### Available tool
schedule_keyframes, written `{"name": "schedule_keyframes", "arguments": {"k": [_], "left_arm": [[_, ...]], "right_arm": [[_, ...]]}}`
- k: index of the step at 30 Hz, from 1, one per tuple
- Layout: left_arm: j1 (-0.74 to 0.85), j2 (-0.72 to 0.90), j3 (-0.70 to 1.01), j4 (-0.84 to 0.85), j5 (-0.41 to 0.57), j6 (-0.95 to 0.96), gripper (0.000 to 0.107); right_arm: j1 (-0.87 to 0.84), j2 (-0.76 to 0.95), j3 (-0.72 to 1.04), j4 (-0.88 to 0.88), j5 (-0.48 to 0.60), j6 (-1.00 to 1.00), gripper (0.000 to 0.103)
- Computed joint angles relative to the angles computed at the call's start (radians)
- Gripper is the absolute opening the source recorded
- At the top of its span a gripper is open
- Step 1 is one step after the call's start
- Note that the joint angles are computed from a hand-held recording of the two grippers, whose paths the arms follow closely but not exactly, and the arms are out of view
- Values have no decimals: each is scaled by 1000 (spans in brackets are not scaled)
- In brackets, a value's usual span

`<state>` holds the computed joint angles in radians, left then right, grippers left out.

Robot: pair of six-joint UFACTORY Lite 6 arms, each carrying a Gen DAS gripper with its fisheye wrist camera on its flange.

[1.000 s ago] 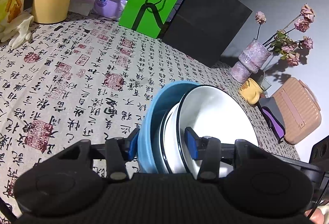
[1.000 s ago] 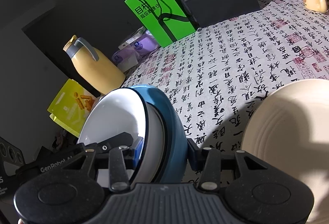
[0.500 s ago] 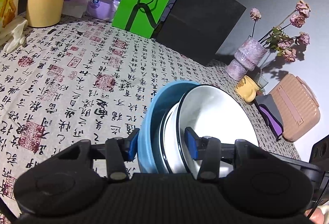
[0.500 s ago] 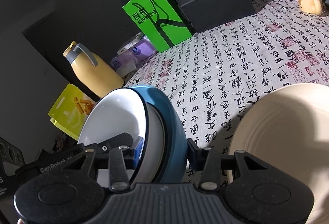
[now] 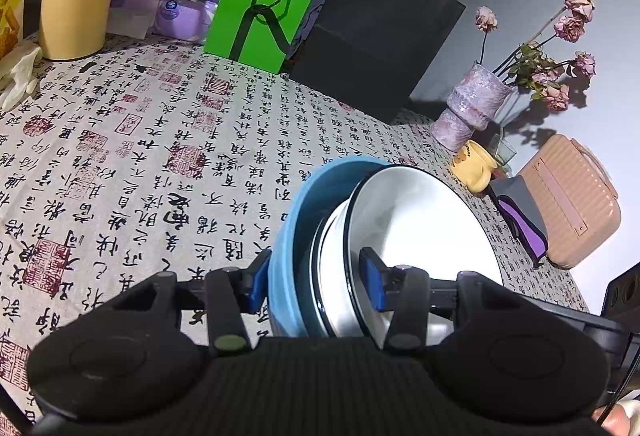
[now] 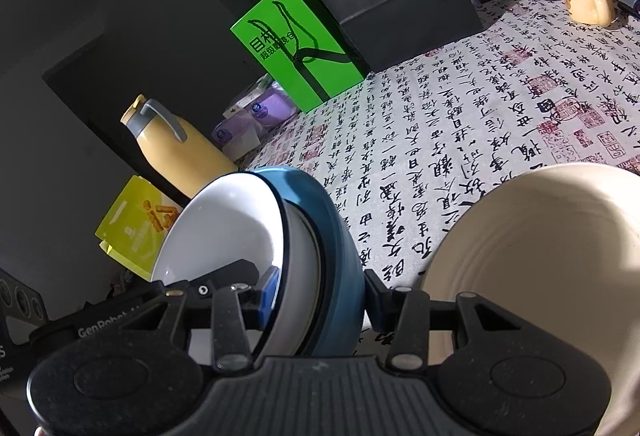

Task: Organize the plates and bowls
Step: 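Lower the bowl stack onto the cream plate stack with both grippers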

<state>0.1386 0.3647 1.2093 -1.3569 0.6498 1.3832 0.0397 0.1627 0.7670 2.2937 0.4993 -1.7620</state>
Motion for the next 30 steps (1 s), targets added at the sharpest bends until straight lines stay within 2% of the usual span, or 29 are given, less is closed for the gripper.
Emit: {"name": "schedule_keyframes", "arguments": {"k": [30], "left_arm": [[-217,-3,-11,-21,-136,-48,46]], "right_arm": [[-229,-35,-113,-114,134,13,43]]}}
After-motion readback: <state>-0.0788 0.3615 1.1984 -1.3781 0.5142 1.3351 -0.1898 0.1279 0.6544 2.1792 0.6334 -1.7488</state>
